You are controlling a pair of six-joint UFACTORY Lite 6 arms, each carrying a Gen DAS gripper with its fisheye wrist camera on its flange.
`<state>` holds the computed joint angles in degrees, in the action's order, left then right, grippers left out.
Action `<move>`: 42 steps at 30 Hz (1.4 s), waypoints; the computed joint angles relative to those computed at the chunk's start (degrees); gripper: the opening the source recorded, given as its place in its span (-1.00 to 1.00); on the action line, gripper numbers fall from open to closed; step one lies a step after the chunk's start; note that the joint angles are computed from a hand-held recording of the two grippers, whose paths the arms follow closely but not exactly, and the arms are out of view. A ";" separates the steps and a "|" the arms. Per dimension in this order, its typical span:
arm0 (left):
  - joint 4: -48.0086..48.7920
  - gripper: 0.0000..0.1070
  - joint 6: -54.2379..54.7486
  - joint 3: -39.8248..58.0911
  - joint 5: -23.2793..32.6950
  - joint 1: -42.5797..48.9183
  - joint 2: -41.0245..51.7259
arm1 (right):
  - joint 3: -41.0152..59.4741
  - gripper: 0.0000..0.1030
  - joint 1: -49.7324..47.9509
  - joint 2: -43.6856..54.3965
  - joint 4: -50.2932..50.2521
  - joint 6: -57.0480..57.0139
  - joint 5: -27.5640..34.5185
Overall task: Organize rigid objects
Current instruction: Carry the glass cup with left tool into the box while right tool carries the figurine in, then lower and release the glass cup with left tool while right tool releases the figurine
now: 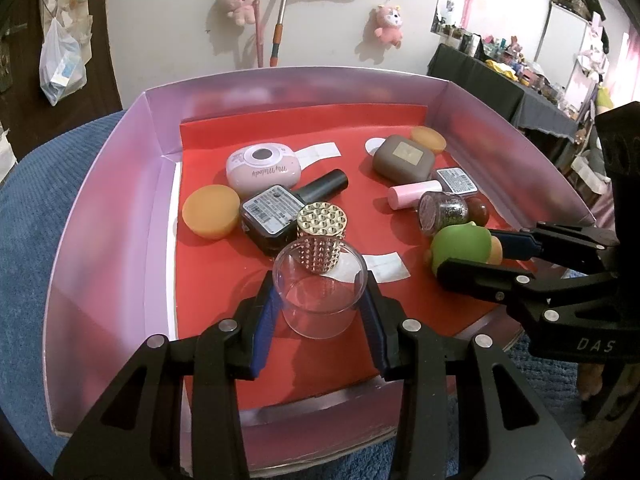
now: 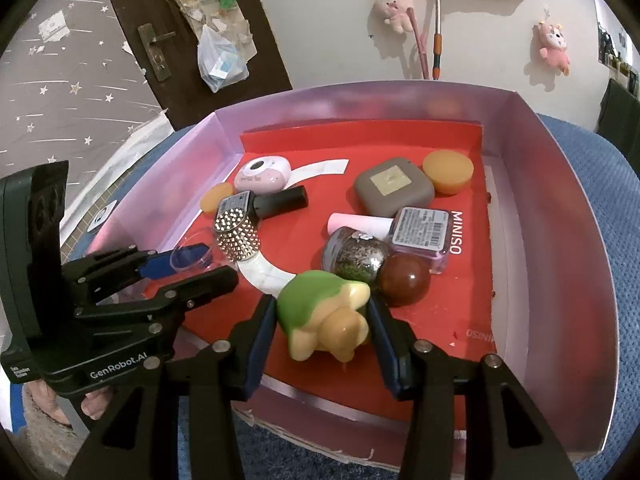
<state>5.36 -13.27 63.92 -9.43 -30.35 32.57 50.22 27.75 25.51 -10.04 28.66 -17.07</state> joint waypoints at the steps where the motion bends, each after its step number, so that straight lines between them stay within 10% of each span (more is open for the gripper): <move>1: -0.37 -0.30 0.38 -0.04 0.03 -0.01 -0.05 | 0.00 -0.04 -0.15 -0.04 -0.36 0.29 0.00; 28: -19.35 0.07 18.49 -3.06 -0.31 -1.48 -3.75 | -3.54 0.15 0.06 -4.45 -1.17 1.73 -1.35; 42: -35.44 0.41 33.87 -10.29 -4.27 -4.11 -12.12 | -11.93 0.52 4.68 -15.65 16.98 -13.49 -2.69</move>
<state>-30.08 20.59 53.63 -13.70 -34.46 20.44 38.29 32.43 9.86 6.94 15.17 -19.76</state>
